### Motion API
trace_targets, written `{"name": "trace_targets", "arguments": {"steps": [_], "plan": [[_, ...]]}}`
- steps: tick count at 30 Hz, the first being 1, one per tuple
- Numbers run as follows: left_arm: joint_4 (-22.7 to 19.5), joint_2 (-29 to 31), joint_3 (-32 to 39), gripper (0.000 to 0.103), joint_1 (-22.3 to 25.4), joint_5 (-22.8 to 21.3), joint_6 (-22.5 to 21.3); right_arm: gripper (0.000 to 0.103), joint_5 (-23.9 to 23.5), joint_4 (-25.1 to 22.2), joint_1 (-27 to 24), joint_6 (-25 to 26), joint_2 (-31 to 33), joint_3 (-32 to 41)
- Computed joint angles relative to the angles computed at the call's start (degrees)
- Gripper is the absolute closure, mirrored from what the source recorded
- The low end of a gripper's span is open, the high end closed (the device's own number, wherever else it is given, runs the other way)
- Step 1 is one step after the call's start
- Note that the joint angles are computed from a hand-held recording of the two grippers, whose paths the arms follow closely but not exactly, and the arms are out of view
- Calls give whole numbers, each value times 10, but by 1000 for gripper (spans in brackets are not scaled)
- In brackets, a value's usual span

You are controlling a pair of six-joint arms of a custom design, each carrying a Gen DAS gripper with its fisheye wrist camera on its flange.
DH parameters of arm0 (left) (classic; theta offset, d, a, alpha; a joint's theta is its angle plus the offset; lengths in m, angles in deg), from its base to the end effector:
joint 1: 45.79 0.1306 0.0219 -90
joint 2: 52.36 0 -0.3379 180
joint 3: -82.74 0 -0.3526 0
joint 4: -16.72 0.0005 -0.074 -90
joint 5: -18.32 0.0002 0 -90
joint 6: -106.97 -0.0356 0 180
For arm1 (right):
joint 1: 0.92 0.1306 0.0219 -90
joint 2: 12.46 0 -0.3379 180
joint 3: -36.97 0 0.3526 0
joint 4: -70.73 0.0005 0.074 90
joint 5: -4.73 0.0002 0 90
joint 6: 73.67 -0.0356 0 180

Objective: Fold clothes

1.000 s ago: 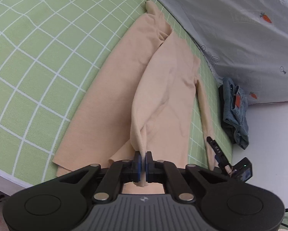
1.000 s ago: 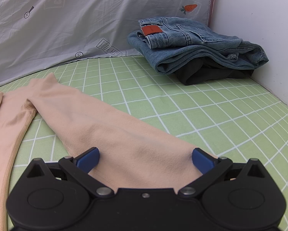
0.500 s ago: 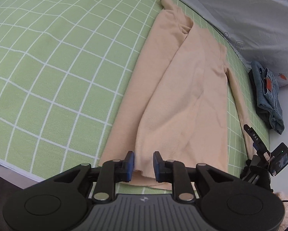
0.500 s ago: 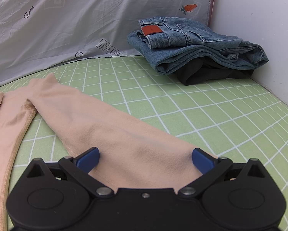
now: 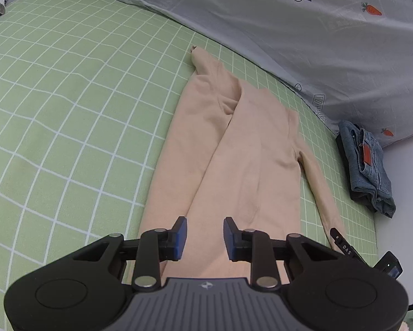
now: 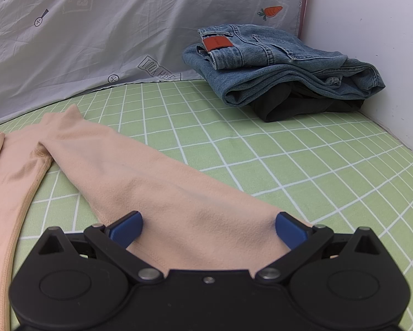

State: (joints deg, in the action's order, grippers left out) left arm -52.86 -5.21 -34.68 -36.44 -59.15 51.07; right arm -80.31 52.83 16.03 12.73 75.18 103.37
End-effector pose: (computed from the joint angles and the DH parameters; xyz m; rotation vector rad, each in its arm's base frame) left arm 0.1943 0.0237 0.3839 -0.8565 2.3932 -0.4485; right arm 0.4041 0.1194 0.2712 -0.2157 2.2423 0.0950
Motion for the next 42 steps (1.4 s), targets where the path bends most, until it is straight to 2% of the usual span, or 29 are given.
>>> {"name": "trace_targets", "arguments": {"steps": [7, 11, 15, 17, 20, 21, 22, 25, 31, 32, 34, 37, 38, 40, 42], "plan": [[84, 137, 57, 74, 13, 8, -55, 0, 3, 0, 1, -2, 0, 0], [135, 221, 97, 73, 22, 35, -88, 0, 6, -1, 2, -5, 2, 2], [188, 292, 130, 72, 14, 44, -114, 0, 11, -2, 4, -8, 5, 6], [217, 321, 142, 72, 6, 42, -115, 0, 13, -2, 4, -9, 7, 7], [244, 356, 156, 74, 4, 51, -95, 0, 16, -3, 5, -12, 9, 9], [252, 365, 158, 79, 4, 56, -92, 0, 17, -3, 6, -12, 9, 10], [252, 369, 161, 100, 4, 56, -98, 0, 17, -3, 6, -13, 10, 10], [264, 364, 153, 102, 7, 50, -103, 0, 19, -4, 6, -14, 10, 11], [323, 299, 105, 102, 38, 26, -32, 0, 20, -5, 7, -16, 11, 12], [319, 298, 103, 102, 41, 8, -21, 0, 20, -5, 7, -16, 11, 13], [278, 318, 116, 101, 41, -23, -34, 0, 20, -5, 7, -16, 11, 13], [225, 345, 135, 99, 39, -38, -54, 0, 21, -6, 7, -16, 12, 14], [224, 342, 134, 98, 39, -37, -51, 0, 21, -6, 7, -16, 12, 14], [225, 331, 131, 82, 35, -37, -50, 0, 23, -6, 8, -17, 12, 14], [222, 322, 133, 77, 29, -40, -57, 0, 25, -6, 9, -18, 12, 14]]}}
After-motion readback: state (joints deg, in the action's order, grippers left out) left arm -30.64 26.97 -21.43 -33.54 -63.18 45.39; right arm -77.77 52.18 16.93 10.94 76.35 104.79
